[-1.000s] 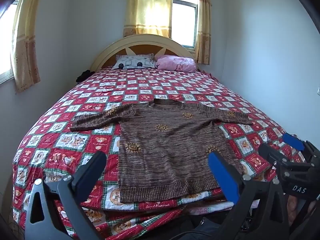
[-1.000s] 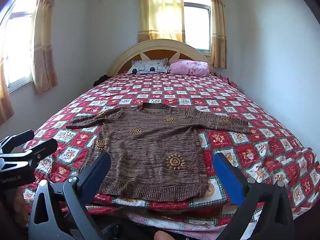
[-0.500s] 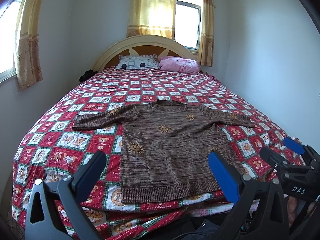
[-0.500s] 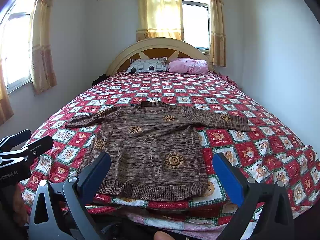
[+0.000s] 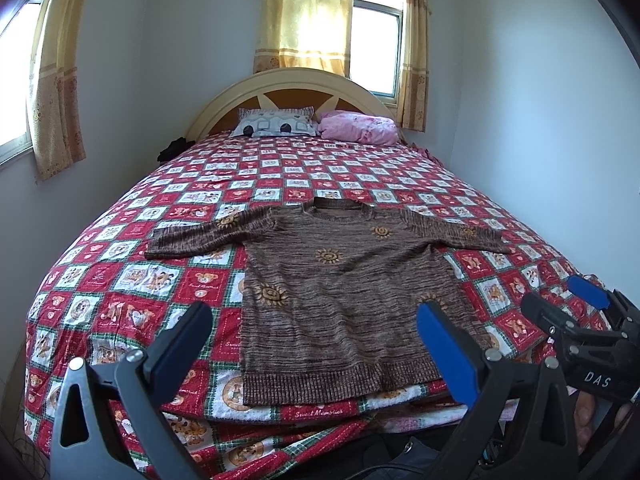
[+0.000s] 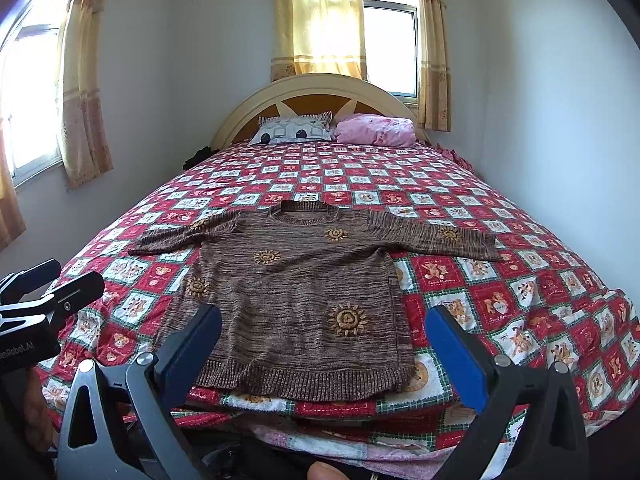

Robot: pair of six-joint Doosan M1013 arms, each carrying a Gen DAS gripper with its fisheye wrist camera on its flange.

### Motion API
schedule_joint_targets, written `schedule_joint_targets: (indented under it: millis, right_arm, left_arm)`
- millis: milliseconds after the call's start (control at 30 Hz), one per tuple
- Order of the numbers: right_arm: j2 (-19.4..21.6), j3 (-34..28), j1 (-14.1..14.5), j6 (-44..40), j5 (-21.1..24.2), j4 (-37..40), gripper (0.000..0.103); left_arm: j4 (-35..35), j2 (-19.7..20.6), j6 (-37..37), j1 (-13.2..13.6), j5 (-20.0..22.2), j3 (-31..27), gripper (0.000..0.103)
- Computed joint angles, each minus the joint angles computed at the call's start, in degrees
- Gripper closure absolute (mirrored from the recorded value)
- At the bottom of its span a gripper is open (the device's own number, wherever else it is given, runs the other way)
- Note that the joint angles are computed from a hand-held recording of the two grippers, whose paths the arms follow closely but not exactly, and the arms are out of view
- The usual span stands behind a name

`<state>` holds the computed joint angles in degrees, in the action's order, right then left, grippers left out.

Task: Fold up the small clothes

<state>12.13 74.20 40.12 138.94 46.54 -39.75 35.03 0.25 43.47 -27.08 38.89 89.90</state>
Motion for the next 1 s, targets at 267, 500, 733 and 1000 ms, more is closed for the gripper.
schedule_joint_targets:
  millis: [267,500,733,1000]
  right_arm:
    - [0.2,-0.2,-0.1,-0.2,0.4,0.5,0.001]
    - [0.3,-0.1,-0.1,-0.2,0.4,0.6,0.001]
    - [0.3,-0.3,-0.2,-0.4,0.6,1.0,0.001]
    - [0.4,-0.3,-0.3,-0.4,0.7,1.3,0.001]
  left_arm:
    - [-0.3,-0.1,0.0,0.1,0.1,0.1,0.0]
    - [-0.4,0.0,0.1,0.2,0.0,0.0,0.0]
    - [-0.5,0.0,0.2,0.2,0.0,0.0,0.0]
    - [-0.8,0.0,0.4,0.4,0.0,0.0,0.0]
